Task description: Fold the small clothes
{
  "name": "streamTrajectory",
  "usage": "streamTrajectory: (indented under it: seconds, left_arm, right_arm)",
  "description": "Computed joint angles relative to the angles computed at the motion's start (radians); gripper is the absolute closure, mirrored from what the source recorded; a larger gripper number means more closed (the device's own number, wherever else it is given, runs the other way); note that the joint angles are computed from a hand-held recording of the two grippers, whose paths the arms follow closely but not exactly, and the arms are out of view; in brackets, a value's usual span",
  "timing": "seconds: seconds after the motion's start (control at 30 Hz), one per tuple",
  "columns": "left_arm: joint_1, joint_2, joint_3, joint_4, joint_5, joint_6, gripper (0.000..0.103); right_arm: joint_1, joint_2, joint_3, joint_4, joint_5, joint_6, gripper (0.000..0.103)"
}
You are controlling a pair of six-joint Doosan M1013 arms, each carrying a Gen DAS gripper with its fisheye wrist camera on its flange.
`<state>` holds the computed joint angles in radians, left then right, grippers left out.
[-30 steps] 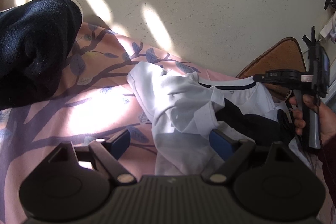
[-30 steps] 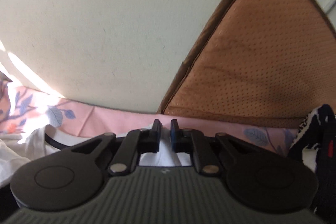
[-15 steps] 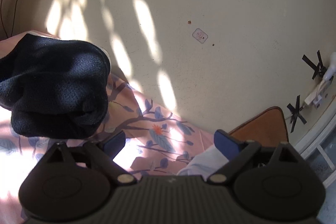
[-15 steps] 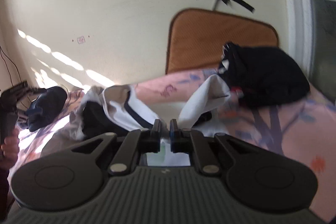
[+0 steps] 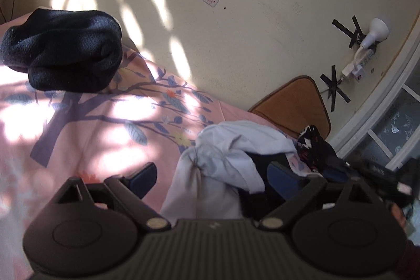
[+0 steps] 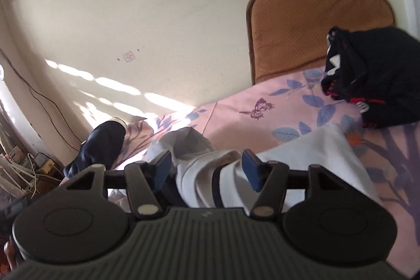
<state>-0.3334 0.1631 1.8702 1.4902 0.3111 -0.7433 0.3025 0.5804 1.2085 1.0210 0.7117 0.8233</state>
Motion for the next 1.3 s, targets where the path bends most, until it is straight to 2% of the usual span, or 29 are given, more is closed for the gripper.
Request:
streamTrajectory:
  seconds: [0.13, 0.2, 0.23, 0.27, 0.3, 0.37, 0.4, 0.47, 0.5, 0.57, 0.6, 0.7, 0.77, 0.87, 0.9, 0.97, 1.0, 1.07, 1.1, 1.13, 1.2, 1.27, 1.3]
  left_arm:
    - [-0.020, -0.037, 0.048, 0.022, -0.009, -0.049, 0.009]
    - [-0.034, -0.053, 0.062, -0.001, 0.017, -0.024, 0.009]
    - [-0.039, -0.057, 0.064, -0.026, 0.033, 0.006, 0.009]
    - [-0.044, -0.063, 0.065, -0.053, 0.048, 0.040, 0.009]
    - [-0.047, -0.067, 0.064, -0.076, 0.062, 0.069, 0.009]
    - [-0.047, -0.077, 0.062, -0.101, 0.087, 0.103, 0.009]
    - [-0.045, -0.083, 0.061, -0.100, 0.097, 0.104, 0.009]
    - [-0.043, -0.094, 0.062, -0.073, 0.106, 0.081, 0.000]
    - [-0.042, -0.098, 0.063, -0.054, 0.109, 0.064, 0.000]
    - [-0.036, -0.095, 0.053, -0.062, 0.087, 0.085, 0.000]
    - [-0.033, -0.088, 0.045, -0.088, 0.072, 0.115, 0.000]
    - [-0.021, -0.054, 0.007, -0.279, 0.027, 0.316, 0.000]
    - [-0.019, -0.030, -0.016, -0.396, 0.006, 0.449, 0.000]
    - [-0.019, -0.009, -0.034, -0.455, -0.013, 0.525, 0.000]
    - [-0.019, -0.003, -0.041, -0.471, -0.008, 0.542, 0.000]
    - [-0.017, 0.008, -0.056, -0.521, 0.018, 0.591, 0.000]
    - [-0.014, 0.015, -0.063, -0.535, 0.029, 0.606, 0.000]
    - [-0.006, 0.028, -0.077, -0.566, 0.037, 0.636, 0.000]
    - [-0.001, 0.036, -0.088, -0.593, 0.040, 0.667, 0.001]
    - [0.004, 0.045, -0.099, -0.622, 0.037, 0.706, 0.005]
    - [0.012, 0.063, -0.120, -0.702, 0.019, 0.816, 0.020]
    - [0.009, 0.087, -0.149, -0.742, 0.034, 0.886, 0.054]
    - [0.005, 0.100, -0.163, -0.720, 0.057, 0.878, 0.062]
  right_arm:
    - [0.026, 0.187, -0.314, -0.305, 0.224, 0.404, 0.039]
    - [0.029, 0.261, -0.439, -0.340, 0.374, 0.488, 0.039]
    - [0.029, 0.270, -0.453, -0.318, 0.413, 0.487, 0.044]
    - [0.029, 0.271, -0.453, -0.284, 0.427, 0.460, 0.079]
    - [0.027, 0.262, -0.436, -0.218, 0.445, 0.415, 0.091]
    - [0.028, 0.215, -0.358, -0.073, 0.443, 0.264, 0.092]
    - [0.034, 0.184, -0.313, -0.037, 0.441, 0.169, 0.092]
    - [0.046, 0.126, -0.233, 0.029, 0.485, -0.023, 0.092]
    - [0.054, 0.094, -0.184, 0.037, 0.490, -0.114, 0.091]
    - [0.074, 0.020, -0.061, 0.008, 0.455, -0.316, 0.085]
    - [0.084, -0.006, -0.011, -0.025, 0.434, -0.381, 0.075]
    - [0.101, -0.041, 0.089, -0.124, 0.436, -0.543, 0.057]
    - [0.101, -0.066, 0.142, -0.166, 0.376, -0.592, 0.057]
    - [0.050, -0.072, 0.145, -0.058, 0.387, -0.573, 0.057]
    - [0.031, -0.079, 0.150, -0.004, 0.361, -0.569, 0.057]
    - [-0.006, -0.098, 0.166, 0.100, 0.266, -0.568, 0.054]
    - [-0.019, -0.103, 0.172, 0.150, 0.206, -0.564, 0.049]
    - [-0.036, -0.109, 0.186, 0.232, 0.052, -0.546, 0.040]
    - [-0.039, -0.106, 0.185, 0.247, -0.027, -0.524, 0.040]
    - [-0.041, -0.096, 0.176, 0.233, -0.102, -0.490, 0.040]
    - [-0.035, -0.067, 0.133, 0.131, -0.190, -0.383, 0.040]
    - [-0.032, -0.027, 0.075, -0.003, -0.230, -0.249, 0.040]
    - [-0.032, -0.006, 0.045, -0.041, -0.219, -0.194, 0.040]
